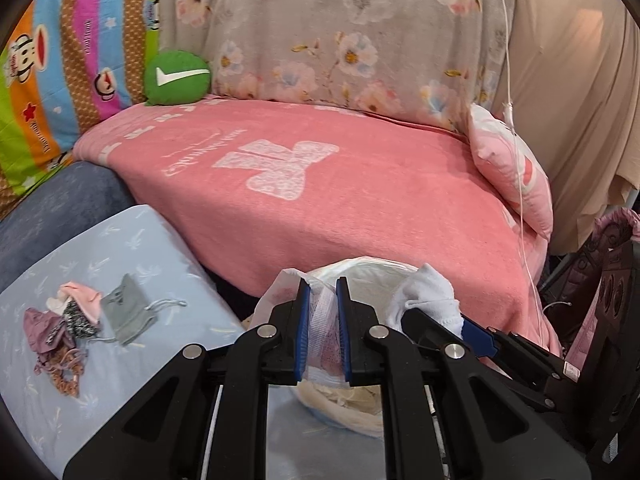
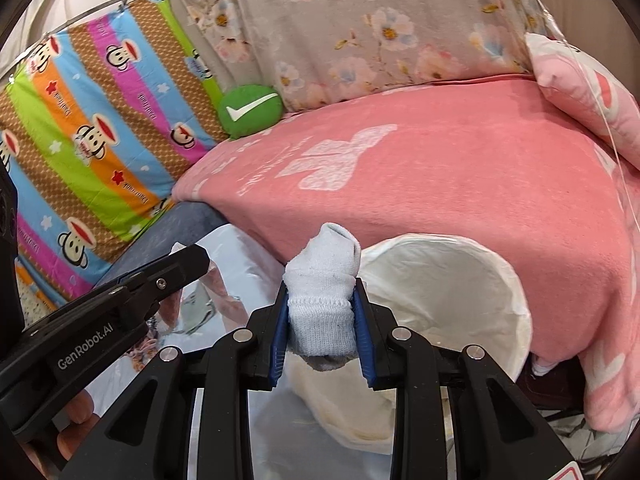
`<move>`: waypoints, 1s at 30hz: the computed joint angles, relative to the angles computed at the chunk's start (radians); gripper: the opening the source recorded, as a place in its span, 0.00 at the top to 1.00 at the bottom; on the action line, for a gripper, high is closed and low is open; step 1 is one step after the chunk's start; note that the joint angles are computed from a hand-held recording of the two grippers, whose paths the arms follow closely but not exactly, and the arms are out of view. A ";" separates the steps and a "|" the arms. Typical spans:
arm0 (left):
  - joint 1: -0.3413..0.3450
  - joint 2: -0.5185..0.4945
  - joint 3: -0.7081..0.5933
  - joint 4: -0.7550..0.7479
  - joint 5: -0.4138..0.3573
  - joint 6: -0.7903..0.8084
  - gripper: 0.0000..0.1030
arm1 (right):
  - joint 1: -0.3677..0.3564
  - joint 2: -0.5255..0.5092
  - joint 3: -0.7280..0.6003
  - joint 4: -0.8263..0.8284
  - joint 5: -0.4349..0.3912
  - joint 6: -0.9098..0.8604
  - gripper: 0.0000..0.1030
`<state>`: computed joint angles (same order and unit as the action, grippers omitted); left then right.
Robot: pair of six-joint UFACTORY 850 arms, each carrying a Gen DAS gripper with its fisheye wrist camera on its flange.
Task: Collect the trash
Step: 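Carry packet and sock to the white bin and open both tools, then move both open tools back to the pile on the pillow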
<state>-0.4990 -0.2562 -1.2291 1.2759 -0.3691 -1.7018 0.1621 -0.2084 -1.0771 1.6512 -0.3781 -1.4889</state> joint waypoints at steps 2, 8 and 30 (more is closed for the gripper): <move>-0.004 -0.024 -0.027 -0.034 0.009 0.038 0.87 | -0.014 -0.006 -0.002 -0.004 0.000 0.008 0.73; -0.009 -0.070 -0.074 -0.123 0.036 0.133 0.86 | -0.044 -0.016 0.002 -0.015 -0.002 0.019 0.72; 0.008 -0.051 -0.036 -0.099 -0.020 0.027 0.32 | -0.026 -0.009 0.007 -0.041 0.027 0.028 0.58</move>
<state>-0.4915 -0.3073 -1.2648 1.1773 -0.3886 -1.6744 0.1365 -0.2178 -1.0698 1.6106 -0.3510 -1.4608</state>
